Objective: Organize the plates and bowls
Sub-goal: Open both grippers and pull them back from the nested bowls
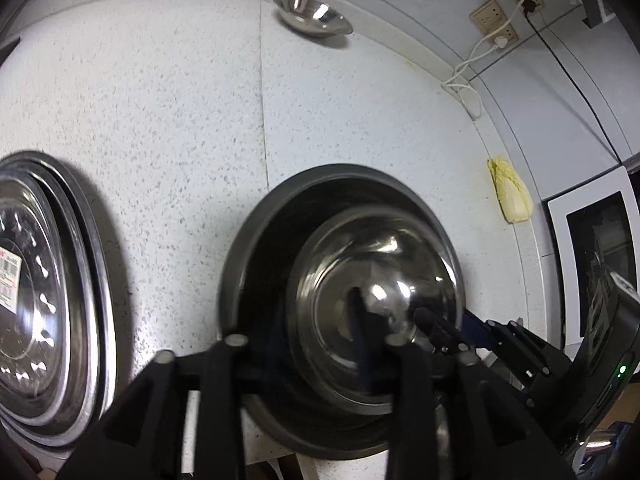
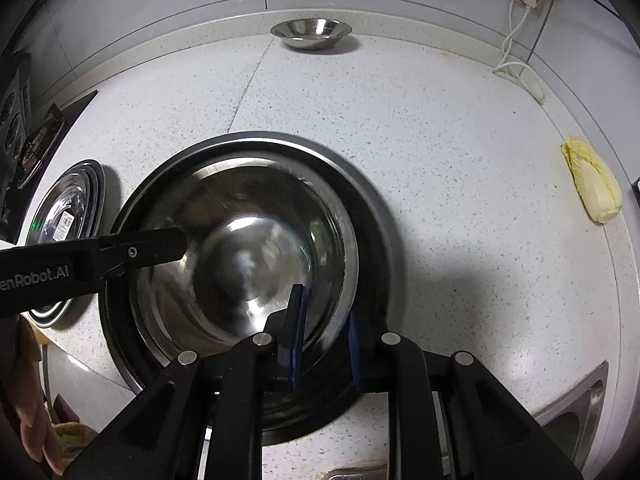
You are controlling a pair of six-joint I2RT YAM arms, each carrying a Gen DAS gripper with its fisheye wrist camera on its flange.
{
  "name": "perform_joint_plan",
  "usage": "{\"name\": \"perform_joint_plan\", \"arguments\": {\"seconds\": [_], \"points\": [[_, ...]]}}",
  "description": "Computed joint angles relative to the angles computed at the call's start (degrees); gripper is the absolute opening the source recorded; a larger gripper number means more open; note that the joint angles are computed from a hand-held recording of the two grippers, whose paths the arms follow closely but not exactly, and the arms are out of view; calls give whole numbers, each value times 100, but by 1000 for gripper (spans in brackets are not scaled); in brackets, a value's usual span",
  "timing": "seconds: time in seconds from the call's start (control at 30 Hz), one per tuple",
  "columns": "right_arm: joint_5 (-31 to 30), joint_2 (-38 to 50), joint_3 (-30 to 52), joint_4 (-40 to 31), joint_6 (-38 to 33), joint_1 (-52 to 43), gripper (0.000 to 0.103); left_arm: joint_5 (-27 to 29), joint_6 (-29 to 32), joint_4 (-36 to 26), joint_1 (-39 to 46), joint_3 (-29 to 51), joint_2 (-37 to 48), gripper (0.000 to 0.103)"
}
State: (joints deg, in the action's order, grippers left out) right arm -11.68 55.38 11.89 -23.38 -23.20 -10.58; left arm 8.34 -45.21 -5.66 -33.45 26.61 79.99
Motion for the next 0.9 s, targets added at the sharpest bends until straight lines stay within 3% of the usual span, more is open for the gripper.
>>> {"name": "perform_joint_plan", "arguments": {"seconds": [0.23,0.77,0.9], "points": [[-15,-317,9,-222,-57,-57,20,-278,241,-193,-97,-44,-422,48],[-146,-853,139,-658,-153,-270,23,-1540,682,-1042,-645,-98,-1939,48],[-159,-891,283,-738,-114,-237,31,-1665,943,-1130,-523,-46,-2092,48]]}}
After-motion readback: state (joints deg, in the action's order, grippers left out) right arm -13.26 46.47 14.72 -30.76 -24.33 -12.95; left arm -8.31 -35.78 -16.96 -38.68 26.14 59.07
